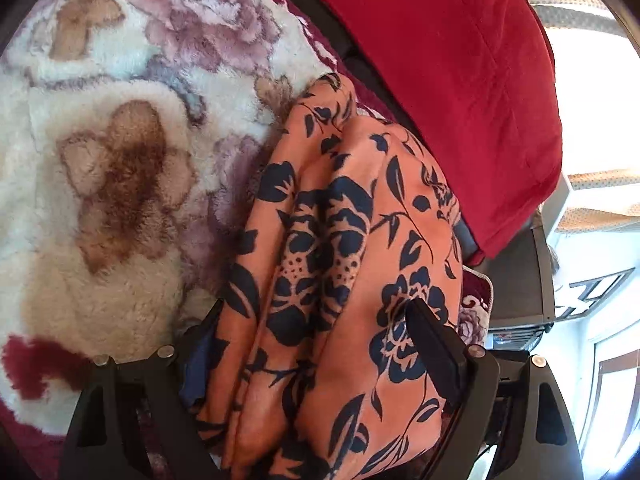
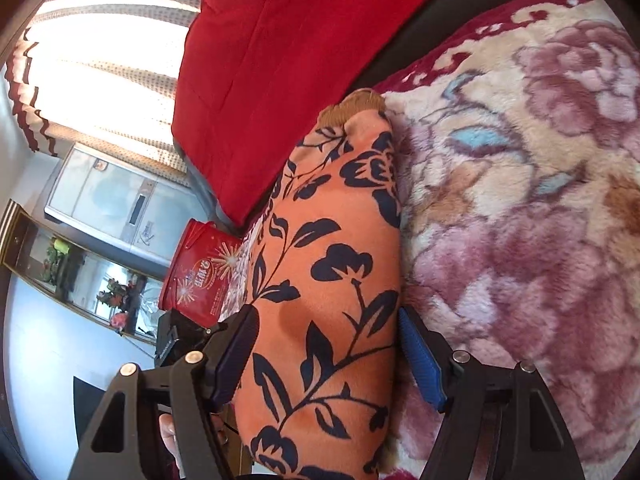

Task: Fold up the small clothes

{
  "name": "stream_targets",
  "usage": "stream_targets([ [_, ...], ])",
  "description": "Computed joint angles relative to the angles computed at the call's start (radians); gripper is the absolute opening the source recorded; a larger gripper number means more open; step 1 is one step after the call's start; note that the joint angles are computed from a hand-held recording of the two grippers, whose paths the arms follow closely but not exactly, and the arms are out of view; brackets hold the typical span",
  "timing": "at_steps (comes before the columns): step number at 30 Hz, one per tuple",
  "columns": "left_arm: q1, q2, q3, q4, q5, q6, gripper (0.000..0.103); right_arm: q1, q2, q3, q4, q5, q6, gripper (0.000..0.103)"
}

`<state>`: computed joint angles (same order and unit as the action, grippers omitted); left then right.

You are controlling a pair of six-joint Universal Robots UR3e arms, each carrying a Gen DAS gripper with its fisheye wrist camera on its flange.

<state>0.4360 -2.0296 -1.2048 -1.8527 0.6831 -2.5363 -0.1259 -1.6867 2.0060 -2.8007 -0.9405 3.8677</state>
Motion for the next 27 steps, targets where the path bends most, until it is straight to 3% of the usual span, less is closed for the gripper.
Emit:
stream_targets([
  [5,-0.005,-0.012,0.027,-0.059,-0.031,0.031,0.087,0.04,0.067,-0.069,0.013,-0.025,-0.028,0.075],
  [9,-0.041,-0.049,0.072,-0.03,-0.05,0.008,0.086,0.084,0.138,-0.143,0.011,-0.061,-0.034,0.075],
  [15,-0.069,-0.03,0.035,0.107,-0.04,-0.079,0.058,0.177,0.292,-0.293,-0.017,-0.159,-0.036,0.068],
  [19,-0.064,0.014,0.009,0.139,-0.054,-0.048,0.046,0.197,0.313,-0.338,0.0,-0.19,-0.039,0.061],
  [24,-0.071,0.079,-0.036,0.19,-0.094,-0.026,0.042,0.229,0.3,-0.381,0.036,-0.255,-0.065,0.051],
  [27,-0.062,0.124,-0.056,0.153,-0.131,0.029,0.04,0.248,0.273,-0.402,0.058,-0.306,-0.092,0.048],
])
